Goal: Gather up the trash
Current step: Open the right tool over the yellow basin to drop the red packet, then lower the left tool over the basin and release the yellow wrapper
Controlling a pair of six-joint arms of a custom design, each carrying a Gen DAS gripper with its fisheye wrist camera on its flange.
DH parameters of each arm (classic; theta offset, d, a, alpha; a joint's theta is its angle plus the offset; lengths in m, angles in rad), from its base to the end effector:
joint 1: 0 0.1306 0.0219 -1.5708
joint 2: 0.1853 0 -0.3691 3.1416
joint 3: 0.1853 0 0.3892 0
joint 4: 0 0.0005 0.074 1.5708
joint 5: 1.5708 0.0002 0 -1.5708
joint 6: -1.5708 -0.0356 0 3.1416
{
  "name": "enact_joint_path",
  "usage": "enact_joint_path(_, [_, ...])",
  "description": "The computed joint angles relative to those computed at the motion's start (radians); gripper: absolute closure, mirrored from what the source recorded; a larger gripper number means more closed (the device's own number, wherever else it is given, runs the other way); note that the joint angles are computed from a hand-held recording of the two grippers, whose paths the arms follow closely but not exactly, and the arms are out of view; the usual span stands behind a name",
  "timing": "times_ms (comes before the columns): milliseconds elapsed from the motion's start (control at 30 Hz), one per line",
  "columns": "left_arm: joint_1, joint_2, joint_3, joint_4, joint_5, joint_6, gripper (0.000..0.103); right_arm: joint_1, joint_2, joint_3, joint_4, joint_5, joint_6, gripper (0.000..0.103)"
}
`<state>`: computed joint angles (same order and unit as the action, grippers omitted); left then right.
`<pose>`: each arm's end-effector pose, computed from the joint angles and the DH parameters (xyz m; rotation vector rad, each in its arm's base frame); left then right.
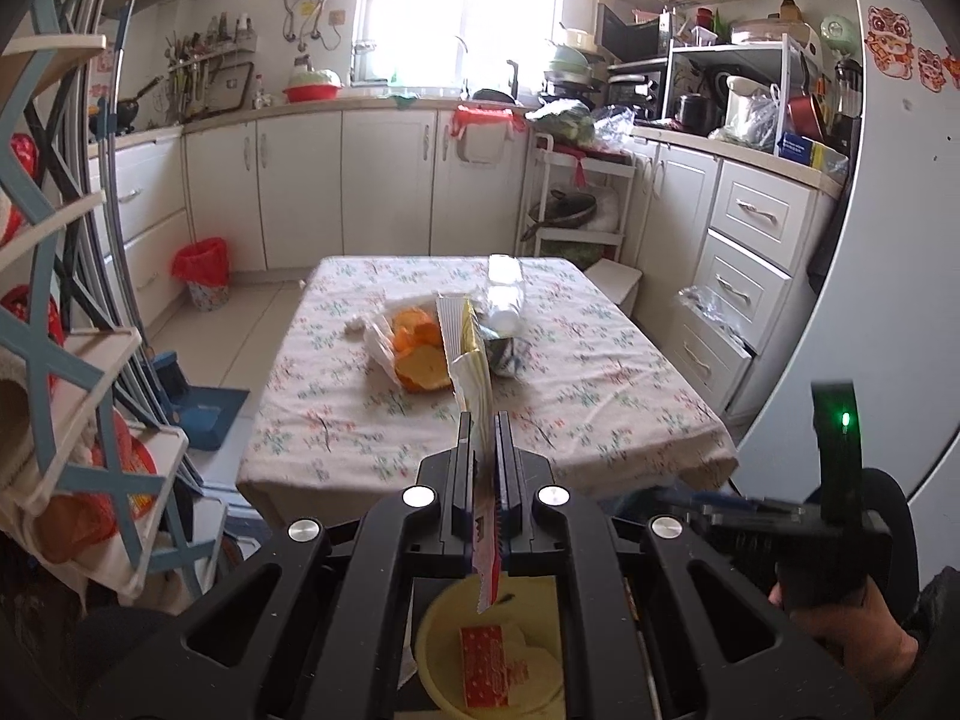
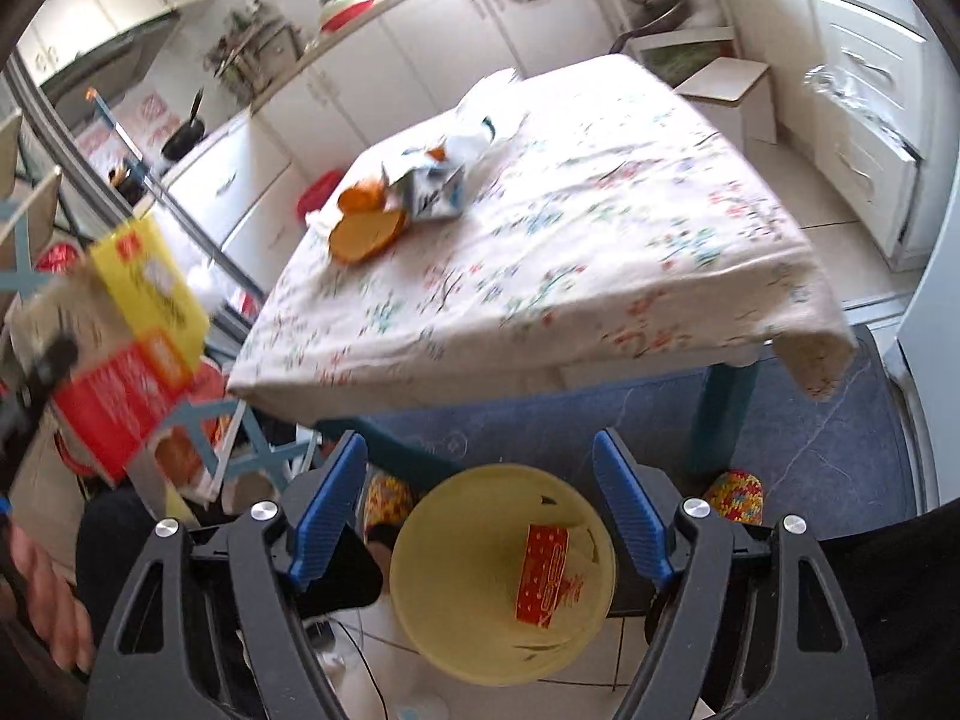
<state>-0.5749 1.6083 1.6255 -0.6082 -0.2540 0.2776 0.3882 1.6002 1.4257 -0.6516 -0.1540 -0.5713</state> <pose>0.4935 -0.3097 0.4367 0.1732 2.1417 -0.2234 0.5143 0.2157 0.3432 0.1523 2.4757 0.6166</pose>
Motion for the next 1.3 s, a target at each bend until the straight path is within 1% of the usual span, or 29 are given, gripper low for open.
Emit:
enact_joint_path(100, [-0.011,-0.001,-0.011,-0.021,0.016,0.013,0.098,-0.007,-0.019,-0.021,0.021,0.007,-0.019,0.028])
enact_joint_path(233, [-0.016,0.001,-0.033,-0.048,0.056,0.047,0.098,-0.007,-0.032,-0.036,0.031,0.011,-0.031,0.027])
enact_joint_path(433, [-0.016,0.032,-0.043,-0.106,0.144,0.100,0.098,-0.015,-0.048,-0.054,0.050,0.010,-0.038,0.026])
enact_joint_path(533, [-0.014,0.070,-0.023,-0.151,0.187,0.115,0.098,-0.017,-0.052,-0.058,0.056,0.008,-0.042,0.026])
enact_joint_path(600, [-0.010,0.102,-0.002,-0.195,0.226,0.121,0.098,-0.017,-0.053,-0.059,0.058,0.007,-0.041,0.026])
enact_joint_path(700, [-0.005,0.140,0.022,-0.246,0.261,0.133,0.097,-0.018,-0.056,-0.063,0.062,0.004,-0.043,0.025])
enact_joint_path(733, [-0.003,0.153,0.031,-0.264,0.277,0.135,0.094,-0.018,-0.056,-0.063,0.063,0.003,-0.044,0.025])
enact_joint_path(800, [-0.002,0.164,0.033,-0.283,0.283,0.133,0.086,-0.018,-0.057,-0.063,0.062,0.001,-0.044,0.025])
enact_joint_path(867, [-0.006,0.173,0.040,-0.303,0.274,0.126,0.066,-0.018,-0.056,-0.063,0.063,0.001,-0.044,0.025])
enact_joint_path(933, [-0.012,0.176,0.044,-0.312,0.254,0.121,0.056,-0.018,-0.056,-0.063,0.063,0.001,-0.045,0.025])
enact_joint_path(967, [-0.014,0.177,0.047,-0.317,0.249,0.117,0.052,-0.018,-0.056,-0.063,0.063,0.002,-0.045,0.025])
enact_joint_path(1067, [-0.016,0.179,0.053,-0.325,0.231,0.114,0.048,-0.018,-0.056,-0.062,0.062,0.004,-0.048,0.025])
enact_joint_path(1133, [-0.015,0.175,0.051,-0.323,0.216,0.118,0.047,-0.019,-0.056,-0.062,0.063,0.003,-0.049,0.024])
enact_joint_path(1233, [-0.010,0.159,0.033,-0.302,0.199,0.131,0.045,-0.019,-0.056,-0.061,0.063,0.004,-0.049,0.024])
enact_joint_path(1300, [-0.010,0.150,0.024,-0.286,0.173,0.133,0.045,-0.019,-0.056,-0.062,0.063,0.002,-0.050,0.023])
